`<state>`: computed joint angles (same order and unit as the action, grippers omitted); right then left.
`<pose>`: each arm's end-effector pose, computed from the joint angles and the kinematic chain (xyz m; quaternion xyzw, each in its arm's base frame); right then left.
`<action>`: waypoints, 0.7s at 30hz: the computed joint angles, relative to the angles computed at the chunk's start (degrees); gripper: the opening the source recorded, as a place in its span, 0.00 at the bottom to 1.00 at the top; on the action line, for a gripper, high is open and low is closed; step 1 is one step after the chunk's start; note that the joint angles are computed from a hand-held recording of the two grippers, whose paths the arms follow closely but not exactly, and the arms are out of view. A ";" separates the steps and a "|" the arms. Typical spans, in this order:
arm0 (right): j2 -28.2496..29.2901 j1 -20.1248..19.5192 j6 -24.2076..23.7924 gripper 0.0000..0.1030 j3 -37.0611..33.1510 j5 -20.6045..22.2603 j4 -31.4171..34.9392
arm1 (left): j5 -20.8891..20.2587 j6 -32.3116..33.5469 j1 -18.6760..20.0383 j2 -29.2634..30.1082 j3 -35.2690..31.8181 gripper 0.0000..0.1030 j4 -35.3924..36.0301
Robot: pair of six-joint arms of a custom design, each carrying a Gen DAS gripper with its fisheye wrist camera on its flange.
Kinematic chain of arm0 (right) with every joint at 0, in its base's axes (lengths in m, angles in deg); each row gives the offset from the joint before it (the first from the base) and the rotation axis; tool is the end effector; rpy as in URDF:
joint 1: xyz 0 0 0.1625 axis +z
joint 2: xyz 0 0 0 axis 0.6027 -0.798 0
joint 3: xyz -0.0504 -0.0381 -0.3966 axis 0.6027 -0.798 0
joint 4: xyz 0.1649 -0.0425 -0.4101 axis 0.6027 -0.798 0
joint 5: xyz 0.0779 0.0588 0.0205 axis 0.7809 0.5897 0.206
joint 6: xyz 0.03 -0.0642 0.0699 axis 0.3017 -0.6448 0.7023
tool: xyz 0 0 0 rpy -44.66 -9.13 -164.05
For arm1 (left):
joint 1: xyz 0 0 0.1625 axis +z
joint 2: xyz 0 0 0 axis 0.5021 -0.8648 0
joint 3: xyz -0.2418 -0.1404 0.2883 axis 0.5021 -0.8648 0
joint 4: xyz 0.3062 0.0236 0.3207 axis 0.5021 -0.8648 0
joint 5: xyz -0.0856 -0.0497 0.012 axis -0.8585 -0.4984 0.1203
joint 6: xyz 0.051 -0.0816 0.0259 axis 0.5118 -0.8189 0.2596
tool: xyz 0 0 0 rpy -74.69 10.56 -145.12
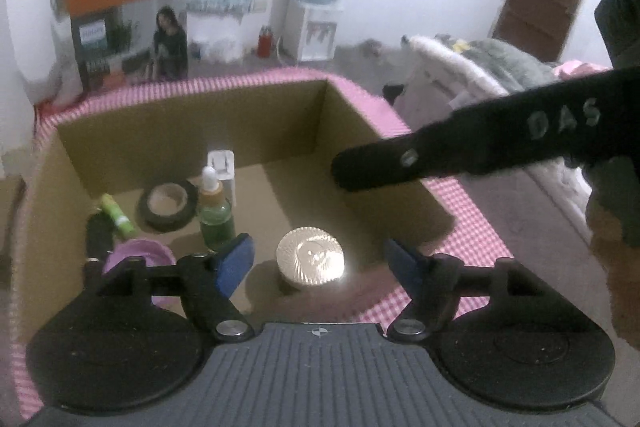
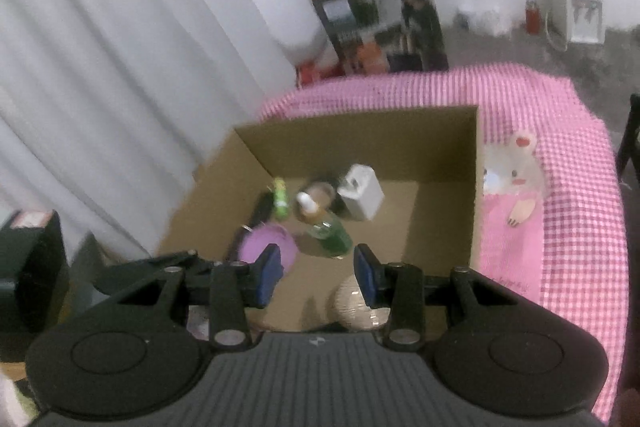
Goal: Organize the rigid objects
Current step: 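Carry the gold-lidded jar into the box and open the right tool, then grasp the white pill bottle by its cap with the right tool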
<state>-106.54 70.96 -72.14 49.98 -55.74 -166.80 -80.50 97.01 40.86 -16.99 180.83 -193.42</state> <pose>0.3497 -0.7085 -0.0095 0.2203 -0.9323 0.2747 0.0826 -0.0534 -0.6925 0.2754 0.2864 0.8850 -0.2946 0.2188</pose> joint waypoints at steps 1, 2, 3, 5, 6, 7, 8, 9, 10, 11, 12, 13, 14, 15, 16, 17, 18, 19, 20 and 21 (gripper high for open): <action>-1.02 0.13 0.29 0.43 2.28 0.90 -2.59 | -0.01 0.96 -0.25 -1.38 1.71 0.75 -1.28; -1.83 0.24 0.56 0.53 4.21 1.74 -4.67 | 0.00 1.96 -0.42 -2.74 3.41 0.77 -2.58; -2.58 0.27 0.96 0.65 6.19 2.66 -6.84 | 0.05 2.95 -0.56 -4.12 5.07 0.78 -3.76; -3.49 0.46 1.39 0.67 9.43 4.12 -10.37 | 0.50 4.96 -0.60 -6.86 8.33 0.81 -6.14; -3.75 0.61 1.69 0.66 10.59 4.53 -11.49 | 0.95 5.77 -0.52 -8.22 9.93 0.81 -7.45; -3.88 0.72 2.21 0.67 11.62 5.12 -12.55 | 1.64 6.16 -0.46 -9.36 11.32 0.82 -8.60; -3.91 0.77 2.92 0.67 12.50 5.83 -13.42 | 2.36 6.23 -0.38 -10.22 12.27 0.83 -9.34; -3.82 0.84 3.59 0.68 13.04 6.41 -13.93 | 2.97 6.35 -0.28 -11.23 13.41 0.84 -10.19; -3.63 0.84 4.44 0.69 13.42 7.20 -14.23 | 3.44 6.58 -0.10 -11.97 14.26 0.84 -11.03; -3.28 0.86 5.31 0.71 13.54 7.93 -14.42 | 4.19 6.80 0.04 -12.66 15.06 0.86 -12.01; -2.84 0.92 6.03 0.71 13.48 8.46 -14.48 | 5.01 7.15 0.16 -13.03 15.70 0.86 -13.34; -2.23 0.98 6.67 0.71 13.00 9.04 -14.03 | 5.89 7.49 0.28 -13.25 16.25 0.88 -14.89; -1.49 1.07 7.23 0.71 12.20 9.67 -13.14 | 6.72 7.80 0.40 -13.24 16.53 0.88 -16.36; -0.78 1.17 7.52 0.71 11.35 10.07 -12.26 | 7.25 8.16 0.57 -13.02 16.57 0.89 -17.63; 0.14 1.33 7.82 0.71 10.15 10.31 -11.09 | 7.72 8.63 0.80 -12.68 16.46 0.89 -18.82; 0.88 1.53 8.09 0.71 9.34 10.34 -10.29 | 8.20 9.06 1.11 -12.46 16.39 0.90 -19.67; 1.84 1.72 8.33 0.71 7.92 10.42 -8.99 | 8.65 9.51 1.50 -11.94 16.00 0.90 -20.28; 2.87 1.99 8.70 0.71 6.60 10.36 -7.87 | 8.83 9.83 1.99 -11.49 15.50 0.90 -20.27; 3.87 2.16 9.00 0.71 5.16 10.29 -6.76 | 9.37 9.86 2.40 -10.92 14.83 0.90 -19.99; 4.99 2.30 9.32 0.71 3.37 10.17 -5.36 | 10.61 9.70 2.64 -9.87 13.87 0.90 -19.80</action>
